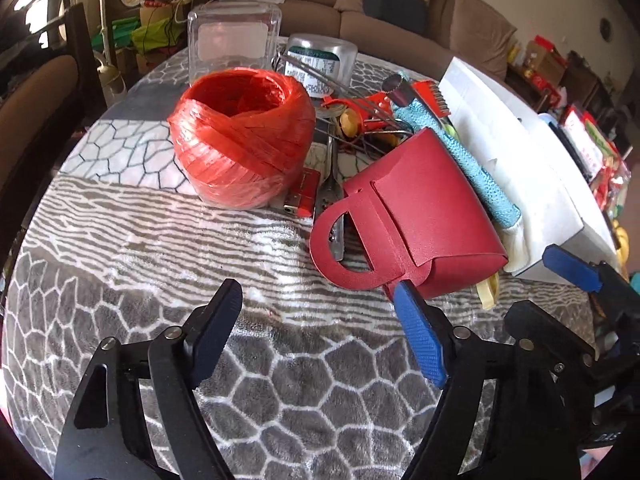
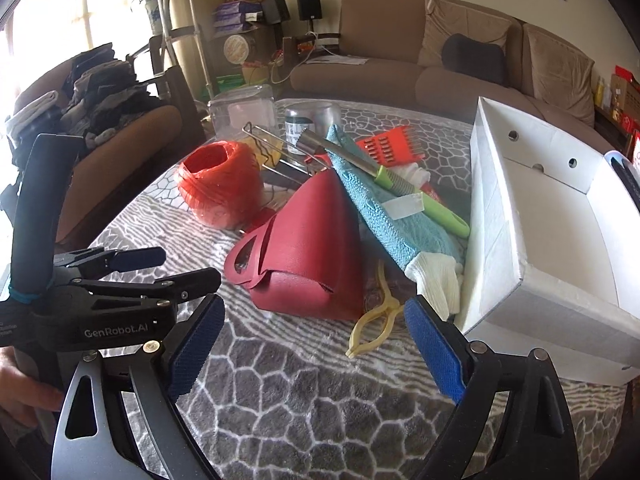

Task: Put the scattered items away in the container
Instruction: 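Close the right gripper on the red handbag and lift it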

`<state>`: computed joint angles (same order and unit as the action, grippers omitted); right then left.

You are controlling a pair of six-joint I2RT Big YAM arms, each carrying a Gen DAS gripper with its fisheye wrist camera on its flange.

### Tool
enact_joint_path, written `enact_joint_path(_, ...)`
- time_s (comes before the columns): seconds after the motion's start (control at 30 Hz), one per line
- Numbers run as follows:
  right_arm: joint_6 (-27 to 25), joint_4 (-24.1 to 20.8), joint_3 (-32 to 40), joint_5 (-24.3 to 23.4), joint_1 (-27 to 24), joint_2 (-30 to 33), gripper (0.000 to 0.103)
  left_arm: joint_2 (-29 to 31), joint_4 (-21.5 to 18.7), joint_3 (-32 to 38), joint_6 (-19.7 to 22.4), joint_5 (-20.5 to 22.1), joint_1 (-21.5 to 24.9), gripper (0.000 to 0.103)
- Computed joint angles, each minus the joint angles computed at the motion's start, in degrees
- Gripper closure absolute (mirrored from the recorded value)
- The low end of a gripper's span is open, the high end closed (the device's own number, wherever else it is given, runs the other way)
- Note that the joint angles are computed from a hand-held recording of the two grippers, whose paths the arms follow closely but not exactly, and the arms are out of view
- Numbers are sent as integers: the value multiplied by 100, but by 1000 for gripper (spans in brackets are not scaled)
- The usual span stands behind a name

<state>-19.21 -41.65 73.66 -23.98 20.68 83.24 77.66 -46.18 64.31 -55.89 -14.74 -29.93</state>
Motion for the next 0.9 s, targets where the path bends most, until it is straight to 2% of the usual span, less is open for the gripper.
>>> enact_joint_path(0.07,33,0,69,16,16,117,17,-31,459,-197,-188,555,167,29)
enact_joint_path(0.1,69,20,91,29,23,169,17,-13,541,-229,-271,650,206,29)
enact_joint_path(0.17,183,121,93,77,25,251,17,45,555,-201,-318,603,221,29)
enact_joint_path(0.27,407,164,134,31,-11,409,19,138,456,-62,-201,317,174,28)
enact_joint_path(0.3,473,139,171,11,-27,467,25,183,385,6,-157,255,160,28)
enact_joint_path(0.33,519,84,223,-52,-49,532,42,222,332,56,-148,252,155,28)
enact_joint_path(0.37,583,35,275,-165,-67,603,45,238,332,72,-176,251,152,28)
enact_joint_path(0.53,890,-198,437,-635,-155,827,43,136,849,-149,-345,624,280,31)
enact_joint_path(0.6,997,-222,454,-710,-180,843,43,59,1086,-279,-431,833,364,37)
enact_joint_path(0.67,1054,-265,478,-766,-193,858,43,16,1293,-355,-501,1050,428,50)
enact_joint_path(0.9,1189,-387,529,-1101,-292,837,49,-82,1152,-248,-523,934,411,50)
